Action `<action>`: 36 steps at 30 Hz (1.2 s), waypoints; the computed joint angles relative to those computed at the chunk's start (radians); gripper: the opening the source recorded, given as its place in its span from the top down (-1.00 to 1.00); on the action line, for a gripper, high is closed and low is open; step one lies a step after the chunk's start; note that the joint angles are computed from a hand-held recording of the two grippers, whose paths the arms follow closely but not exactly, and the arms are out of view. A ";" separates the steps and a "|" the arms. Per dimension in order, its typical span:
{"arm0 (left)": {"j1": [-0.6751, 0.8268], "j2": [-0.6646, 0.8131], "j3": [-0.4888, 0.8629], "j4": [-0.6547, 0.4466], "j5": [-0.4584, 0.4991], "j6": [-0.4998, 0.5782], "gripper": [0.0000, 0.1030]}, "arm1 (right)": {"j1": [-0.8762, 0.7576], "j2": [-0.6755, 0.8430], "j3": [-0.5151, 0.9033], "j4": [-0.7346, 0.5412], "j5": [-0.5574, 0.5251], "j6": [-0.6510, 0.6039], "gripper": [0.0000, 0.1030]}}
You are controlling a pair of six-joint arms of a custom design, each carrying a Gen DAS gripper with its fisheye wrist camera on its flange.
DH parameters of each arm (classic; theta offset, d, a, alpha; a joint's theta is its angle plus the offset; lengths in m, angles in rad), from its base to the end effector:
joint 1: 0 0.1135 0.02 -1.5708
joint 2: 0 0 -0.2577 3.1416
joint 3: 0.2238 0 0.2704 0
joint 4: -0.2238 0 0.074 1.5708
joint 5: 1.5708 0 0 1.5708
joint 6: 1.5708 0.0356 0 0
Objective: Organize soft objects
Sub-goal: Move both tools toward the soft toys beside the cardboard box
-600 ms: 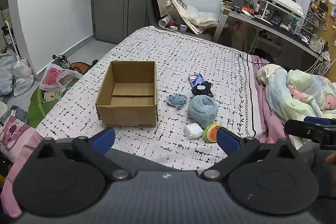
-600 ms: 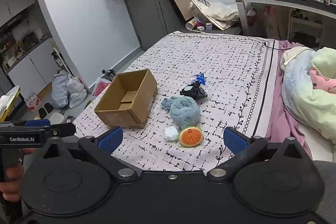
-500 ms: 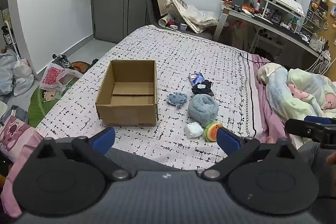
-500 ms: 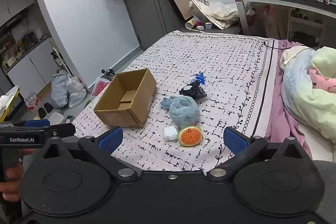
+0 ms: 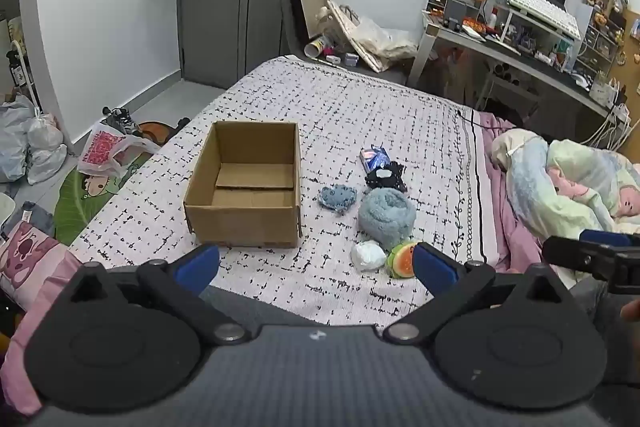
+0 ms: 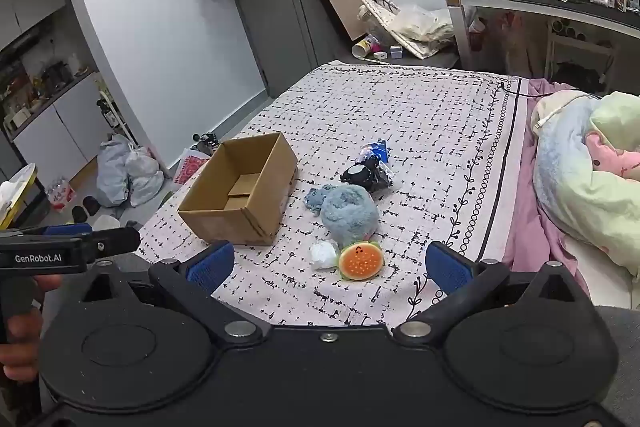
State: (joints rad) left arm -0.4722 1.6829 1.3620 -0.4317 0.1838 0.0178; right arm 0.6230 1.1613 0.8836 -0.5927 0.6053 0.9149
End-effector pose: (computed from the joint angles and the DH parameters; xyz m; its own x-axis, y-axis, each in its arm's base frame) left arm 0.3511 -0.1866 0.2689 -0.5986 0.3254 -0.7320 0.5767 0.8092 -0.1119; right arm 0.2181 0.1317 0.2564 -0.5229 0.4268 -0.7379 0.3811 0.8913 0.2455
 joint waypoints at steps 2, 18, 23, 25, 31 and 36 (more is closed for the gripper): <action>0.001 -0.001 0.001 0.000 0.000 -0.005 -0.98 | 0.002 0.000 -0.001 0.002 0.003 0.003 -1.00; -0.009 0.032 0.015 0.008 0.010 -0.022 -0.98 | -0.034 0.005 -0.044 0.107 -0.038 -0.032 -1.00; -0.016 0.079 0.047 0.020 0.015 -0.048 -0.98 | -0.083 0.013 -0.056 0.120 -0.089 -0.049 -1.00; -0.022 0.102 0.063 0.022 0.014 -0.061 -0.98 | -0.101 0.021 -0.061 0.135 -0.083 -0.069 -1.00; -0.041 0.180 0.129 0.027 0.021 -0.092 -0.98 | -0.175 0.018 -0.096 0.213 -0.148 -0.105 -1.00; -0.061 0.254 0.202 0.010 0.013 -0.101 -0.98 | -0.238 0.045 -0.093 0.256 -0.214 -0.113 -1.00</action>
